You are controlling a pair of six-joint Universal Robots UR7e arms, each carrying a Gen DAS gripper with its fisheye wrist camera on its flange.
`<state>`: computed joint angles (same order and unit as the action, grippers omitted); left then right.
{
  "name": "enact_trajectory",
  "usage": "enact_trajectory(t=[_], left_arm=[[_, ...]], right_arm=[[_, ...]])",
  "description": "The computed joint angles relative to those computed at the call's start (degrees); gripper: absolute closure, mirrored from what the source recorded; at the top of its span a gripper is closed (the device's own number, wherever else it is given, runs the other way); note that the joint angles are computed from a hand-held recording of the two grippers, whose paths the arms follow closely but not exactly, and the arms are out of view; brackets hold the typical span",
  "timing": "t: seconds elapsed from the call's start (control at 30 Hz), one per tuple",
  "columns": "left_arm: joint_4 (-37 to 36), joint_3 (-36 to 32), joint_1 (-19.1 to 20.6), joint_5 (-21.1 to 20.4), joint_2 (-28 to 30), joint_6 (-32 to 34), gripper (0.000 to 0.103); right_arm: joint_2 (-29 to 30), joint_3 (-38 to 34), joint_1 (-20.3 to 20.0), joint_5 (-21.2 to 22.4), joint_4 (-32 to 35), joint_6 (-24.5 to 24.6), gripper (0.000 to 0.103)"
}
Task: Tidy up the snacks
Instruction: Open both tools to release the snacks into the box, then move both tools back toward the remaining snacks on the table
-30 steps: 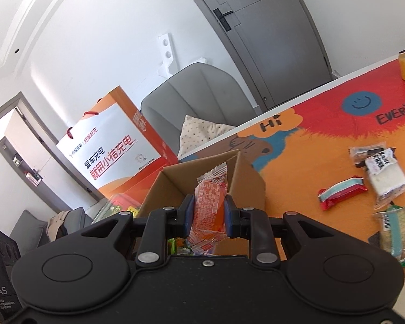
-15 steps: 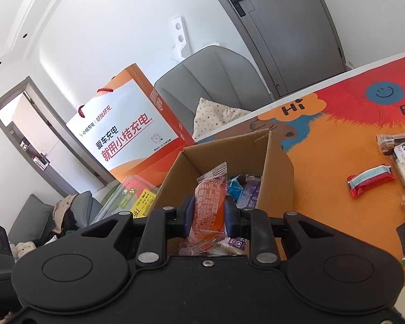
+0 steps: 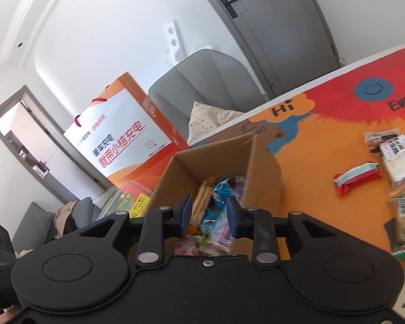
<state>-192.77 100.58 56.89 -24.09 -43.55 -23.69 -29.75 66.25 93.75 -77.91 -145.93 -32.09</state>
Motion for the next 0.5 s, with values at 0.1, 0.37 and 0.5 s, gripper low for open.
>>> enact_trajectory(t=[0.1,0.37,0.5], left_arm=[[0.13,-0.58,-0.23,-0.24,0.62,0.60,0.038],[0.70,-3.10,-0.54,-1.36,2.56,2.45,0.025],[0.08,-4.46,-0.88,-2.04,3.77,4.20,0.022]], right_arm=[[-0.67,0.73,-0.48,-0.79,-1.54,0.51,0.071],[-2.72,3.08,-2.06,-1.92,-6.48,1.65,0.053],[-3.28,3.41,-2.84,-2.98,-8.39,2.36,0.047]])
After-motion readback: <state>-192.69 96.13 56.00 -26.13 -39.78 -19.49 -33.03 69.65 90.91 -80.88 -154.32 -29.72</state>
